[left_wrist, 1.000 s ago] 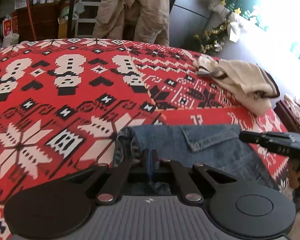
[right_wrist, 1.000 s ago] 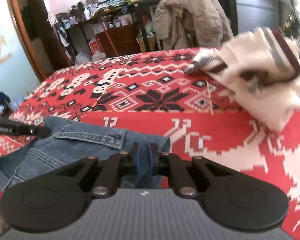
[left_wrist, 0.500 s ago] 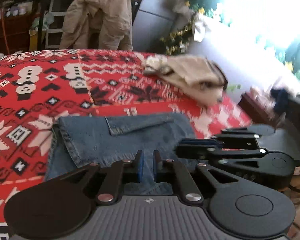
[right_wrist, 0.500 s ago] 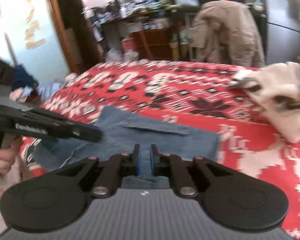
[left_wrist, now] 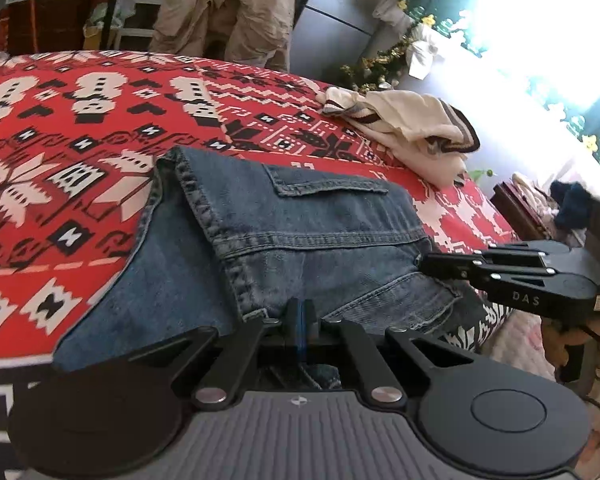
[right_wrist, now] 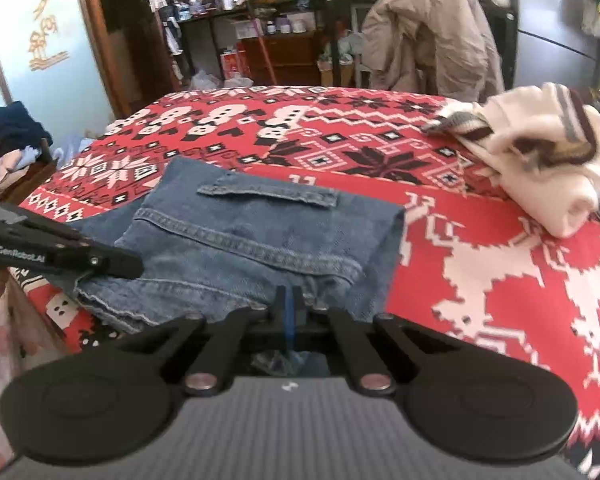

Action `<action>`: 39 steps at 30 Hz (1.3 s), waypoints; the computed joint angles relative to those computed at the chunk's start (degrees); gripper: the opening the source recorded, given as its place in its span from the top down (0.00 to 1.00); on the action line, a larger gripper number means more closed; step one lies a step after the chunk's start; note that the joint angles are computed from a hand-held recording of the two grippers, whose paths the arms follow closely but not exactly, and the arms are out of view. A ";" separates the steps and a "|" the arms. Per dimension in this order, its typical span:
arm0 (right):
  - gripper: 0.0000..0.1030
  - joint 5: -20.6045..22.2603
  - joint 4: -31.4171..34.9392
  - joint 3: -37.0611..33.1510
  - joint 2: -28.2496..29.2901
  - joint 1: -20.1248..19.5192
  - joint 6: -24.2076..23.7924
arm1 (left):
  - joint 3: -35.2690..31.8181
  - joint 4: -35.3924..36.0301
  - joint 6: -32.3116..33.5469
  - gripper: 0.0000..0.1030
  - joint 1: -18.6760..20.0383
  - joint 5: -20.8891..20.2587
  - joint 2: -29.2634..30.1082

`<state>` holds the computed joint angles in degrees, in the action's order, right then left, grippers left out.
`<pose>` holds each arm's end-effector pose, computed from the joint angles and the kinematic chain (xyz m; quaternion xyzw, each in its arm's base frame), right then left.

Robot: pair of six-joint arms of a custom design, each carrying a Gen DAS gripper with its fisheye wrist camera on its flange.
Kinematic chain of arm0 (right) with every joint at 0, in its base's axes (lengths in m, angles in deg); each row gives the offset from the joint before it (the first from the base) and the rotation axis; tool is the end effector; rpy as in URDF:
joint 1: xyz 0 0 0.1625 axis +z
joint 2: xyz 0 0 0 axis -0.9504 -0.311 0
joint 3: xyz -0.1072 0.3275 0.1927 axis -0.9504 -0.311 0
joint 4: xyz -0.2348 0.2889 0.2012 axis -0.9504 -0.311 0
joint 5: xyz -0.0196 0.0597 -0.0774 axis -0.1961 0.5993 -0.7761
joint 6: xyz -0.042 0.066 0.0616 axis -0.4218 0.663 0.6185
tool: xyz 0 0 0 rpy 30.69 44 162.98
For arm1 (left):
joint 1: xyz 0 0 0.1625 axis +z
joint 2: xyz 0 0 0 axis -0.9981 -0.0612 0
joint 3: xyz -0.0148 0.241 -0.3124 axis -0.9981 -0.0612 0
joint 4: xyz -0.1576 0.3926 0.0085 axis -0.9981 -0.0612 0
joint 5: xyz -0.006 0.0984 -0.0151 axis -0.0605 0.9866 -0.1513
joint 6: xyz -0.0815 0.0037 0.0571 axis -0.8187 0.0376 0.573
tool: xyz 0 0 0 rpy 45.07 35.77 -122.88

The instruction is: Fold clothes

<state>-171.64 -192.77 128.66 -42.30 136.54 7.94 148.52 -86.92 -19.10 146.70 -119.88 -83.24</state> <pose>-0.0922 -0.4946 0.2286 0.1412 -0.8735 0.3672 0.2869 -0.1908 -0.6209 -0.0699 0.3712 0.9205 -0.1178 0.0330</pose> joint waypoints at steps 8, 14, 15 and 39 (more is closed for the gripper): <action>0.91 1.21 0.15 1.39 -4.25 0.45 3.23 | -1.10 -5.28 -2.77 0.92 -1.49 -0.54 0.60; 0.90 -0.83 -3.33 -5.66 2.60 3.10 6.96 | -5.46 -6.62 -3.38 0.92 -1.15 2.91 4.60; 0.90 -0.90 -3.55 -6.70 3.81 3.13 7.96 | -5.62 -6.99 -3.41 0.92 -0.94 3.12 4.84; 0.82 -3.27 -4.80 -0.06 3.02 3.57 5.42 | -0.49 -6.01 -1.41 0.92 -0.97 2.66 1.40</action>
